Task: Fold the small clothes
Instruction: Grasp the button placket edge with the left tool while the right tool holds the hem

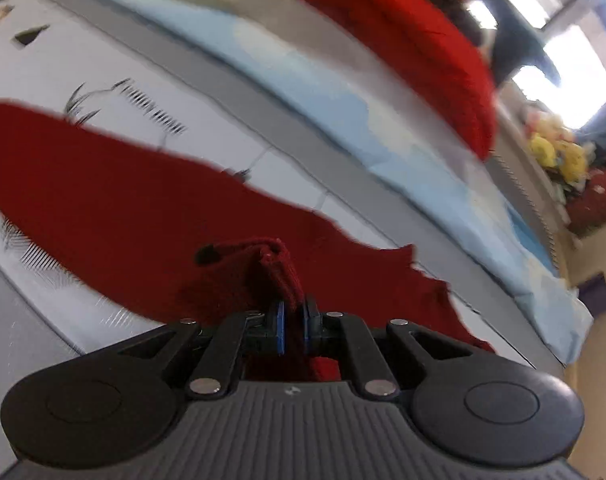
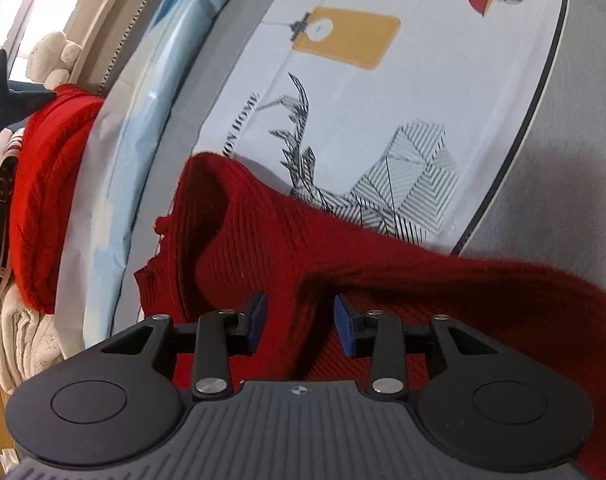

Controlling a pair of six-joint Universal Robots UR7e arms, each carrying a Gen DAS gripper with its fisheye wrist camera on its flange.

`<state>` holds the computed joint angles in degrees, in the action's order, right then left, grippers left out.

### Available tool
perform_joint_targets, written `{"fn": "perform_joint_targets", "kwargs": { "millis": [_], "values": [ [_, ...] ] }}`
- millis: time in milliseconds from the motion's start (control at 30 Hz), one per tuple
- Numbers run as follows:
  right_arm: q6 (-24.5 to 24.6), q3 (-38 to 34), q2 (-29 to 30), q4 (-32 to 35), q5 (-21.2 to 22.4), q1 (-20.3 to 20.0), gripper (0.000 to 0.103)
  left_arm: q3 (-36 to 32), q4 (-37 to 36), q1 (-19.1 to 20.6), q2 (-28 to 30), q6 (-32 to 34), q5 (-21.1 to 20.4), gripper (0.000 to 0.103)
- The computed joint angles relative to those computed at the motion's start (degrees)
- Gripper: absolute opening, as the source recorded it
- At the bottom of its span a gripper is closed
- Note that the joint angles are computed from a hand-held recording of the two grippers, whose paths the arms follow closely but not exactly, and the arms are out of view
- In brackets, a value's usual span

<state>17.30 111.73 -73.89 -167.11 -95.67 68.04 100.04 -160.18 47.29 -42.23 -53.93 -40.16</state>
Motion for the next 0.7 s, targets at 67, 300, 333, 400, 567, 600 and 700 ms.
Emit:
{"fn": "perform_joint_targets", "kwargs": {
  "millis": [67,300,333,400,567,600,700],
  "values": [
    [0.41,-0.20,0.64,0.43,0.02,0.02,0.040,-0.45,-6.76,-1.13,1.01,8.12,0.23,0.008],
    [0.61,-3.21,4.56,3.16,1.81,-1.03,0.040,-2.14,-17.95,-3.91,3.05,20.27,-2.67,0.008],
    [1.67,-3.64,5.20,2.78,2.29,-1.51,0.039,-2.26,-19.01,-3.99,3.19,21.41,-2.83,0.008],
    [3.06,-4.06,5.94,0.91,6.09,-2.81,0.021,-2.15,-18.44,-4.40,2.23,21.39,-2.96,0.008],
    [15.07,2.17,4.17,-24.07,20.52,-6.24,0.014,-1.55,-34.71,-3.98,3.19,31.70,-9.33,0.008],
    [16.95,3.68,4.04,-30.07,22.50,-6.86,0.014,-1.64,-37.52,-3.98,3.29,35.55,-12.21,0.008],
    [15.29,6.05,6.08,-39.52,19.86,-6.43,0.014,-1.42,-31.57,-4.10,3.28,32.86,-9.40,0.008]
  ]
}}
